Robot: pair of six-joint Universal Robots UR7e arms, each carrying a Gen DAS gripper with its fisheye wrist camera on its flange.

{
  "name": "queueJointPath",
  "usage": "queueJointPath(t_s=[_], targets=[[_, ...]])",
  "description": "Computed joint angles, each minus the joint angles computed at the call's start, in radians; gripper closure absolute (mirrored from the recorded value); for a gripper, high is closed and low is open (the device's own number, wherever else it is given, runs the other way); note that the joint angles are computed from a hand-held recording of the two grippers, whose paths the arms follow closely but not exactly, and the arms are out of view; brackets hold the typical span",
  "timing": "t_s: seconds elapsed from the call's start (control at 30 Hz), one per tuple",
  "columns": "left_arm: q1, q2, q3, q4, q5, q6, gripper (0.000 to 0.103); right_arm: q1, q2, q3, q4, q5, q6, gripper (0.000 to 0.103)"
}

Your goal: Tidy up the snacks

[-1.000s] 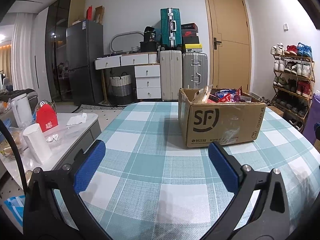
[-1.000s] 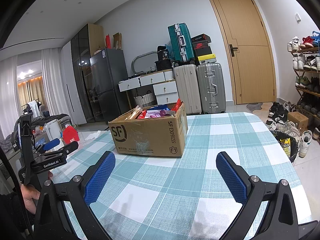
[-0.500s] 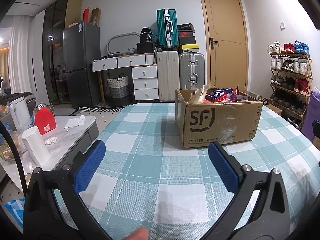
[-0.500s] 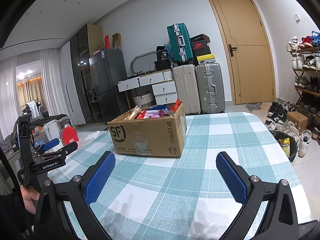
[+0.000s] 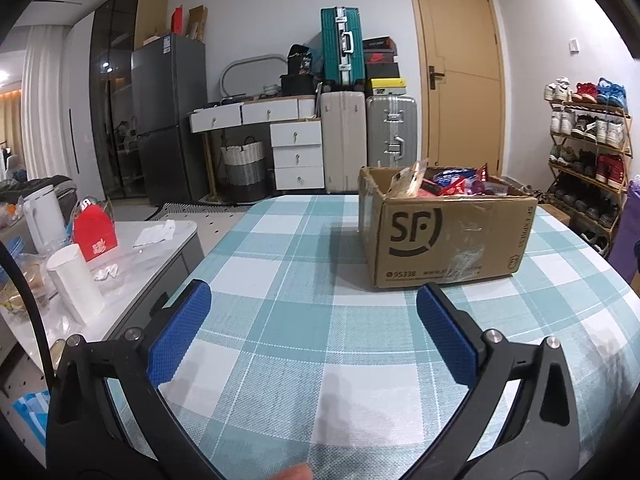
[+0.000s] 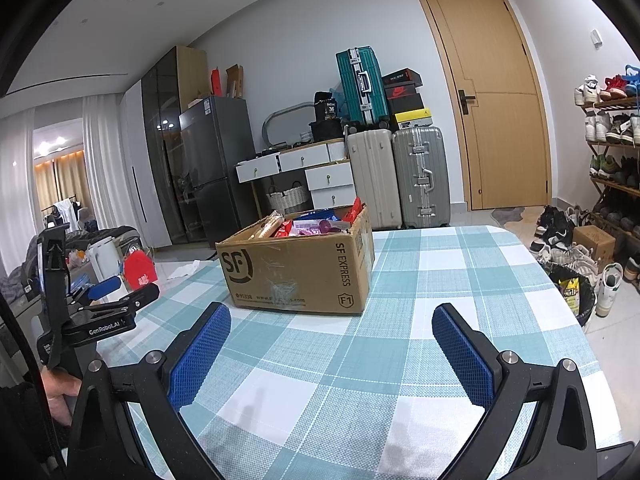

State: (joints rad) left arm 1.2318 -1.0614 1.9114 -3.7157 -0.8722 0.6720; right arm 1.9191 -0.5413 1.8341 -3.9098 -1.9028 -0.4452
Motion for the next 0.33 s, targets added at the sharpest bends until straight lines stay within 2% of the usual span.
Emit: queueJointPath(t_s=[0.33], targets=[[0.003,0.004,0.003,-0.046,-0.008,0.025,0.000,0.000,-0.001,0.000,0.000,0.000,-0.003,0.000]])
